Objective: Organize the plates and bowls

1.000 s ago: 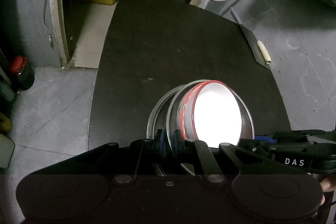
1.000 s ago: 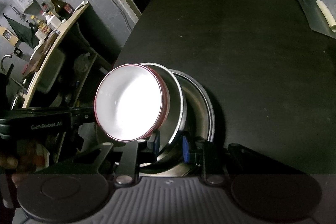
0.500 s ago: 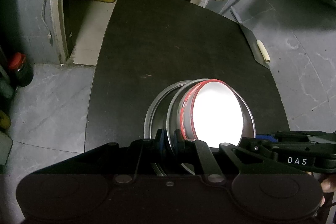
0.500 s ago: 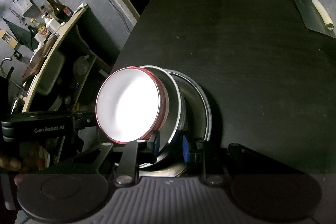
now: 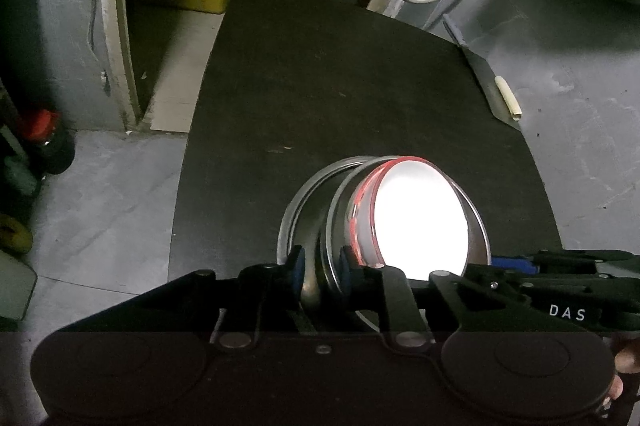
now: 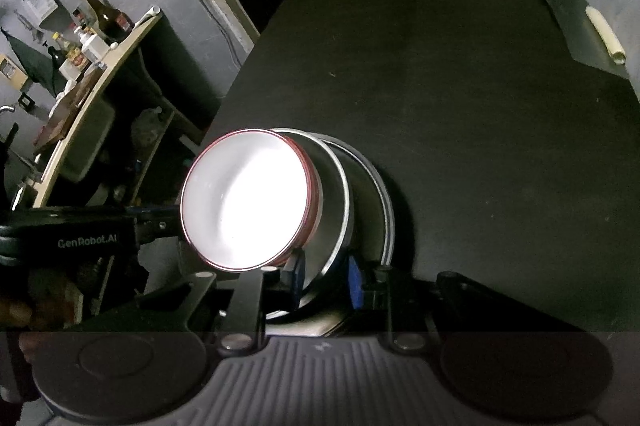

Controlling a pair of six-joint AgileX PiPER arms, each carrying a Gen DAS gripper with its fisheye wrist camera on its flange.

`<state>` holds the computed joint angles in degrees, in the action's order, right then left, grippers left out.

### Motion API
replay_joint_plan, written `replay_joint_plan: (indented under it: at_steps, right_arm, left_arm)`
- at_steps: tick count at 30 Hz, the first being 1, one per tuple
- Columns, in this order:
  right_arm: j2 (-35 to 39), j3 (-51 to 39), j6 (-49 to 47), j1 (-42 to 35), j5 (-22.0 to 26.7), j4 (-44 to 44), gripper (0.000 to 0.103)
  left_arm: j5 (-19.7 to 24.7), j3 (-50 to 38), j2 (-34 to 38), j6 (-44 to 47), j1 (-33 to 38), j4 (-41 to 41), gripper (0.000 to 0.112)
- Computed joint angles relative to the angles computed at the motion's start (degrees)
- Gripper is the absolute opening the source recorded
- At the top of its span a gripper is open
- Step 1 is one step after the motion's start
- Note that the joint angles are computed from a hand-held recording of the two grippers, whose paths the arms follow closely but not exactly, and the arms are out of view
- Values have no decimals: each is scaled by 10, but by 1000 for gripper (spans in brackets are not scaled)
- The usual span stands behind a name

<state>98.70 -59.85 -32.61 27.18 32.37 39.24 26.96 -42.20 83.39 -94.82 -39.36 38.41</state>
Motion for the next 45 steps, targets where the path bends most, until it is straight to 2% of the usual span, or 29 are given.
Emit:
replay_joint_plan:
  at_steps: [6,14,18,19,20,21,33,35,38,45]
  right_arm:
    - [-13,15,30,15,-25,-25,34]
    - [-18,22,35,18,-38,-29,37]
    - [-25,26,57,24,-49,-56,40]
    - [-26,26,75,29,-53,-74,44]
    - [-28,26,106,34,-60,-104,53]
    - [-29,26,119,36,-63,-116,56]
    - [-57,56,100,30,-77,-92,67]
    - [-61,61,74,25,-77,-66,76]
    - [-68,65,50,21,-79,-42,81]
    - [-78,75,34,16,-87,-28,87]
  left_arm:
    - [28,-8,3,-14,-10,6,35]
    - [84,-28,7,-14,-30,15,56]
    - [98,-29,5,-21,-35,20,60]
    - [100,-29,5,-23,-37,20,61]
    - [103,-30,6,-23,-39,19,63]
    - [105,-32,6,-24,-41,18,64]
    - [137,-41,3,-34,-61,23,71]
    - [142,-43,2,-37,-64,24,73]
    - [155,-46,1,-43,-71,27,77]
    - [186,-52,-4,-69,-93,42,86]
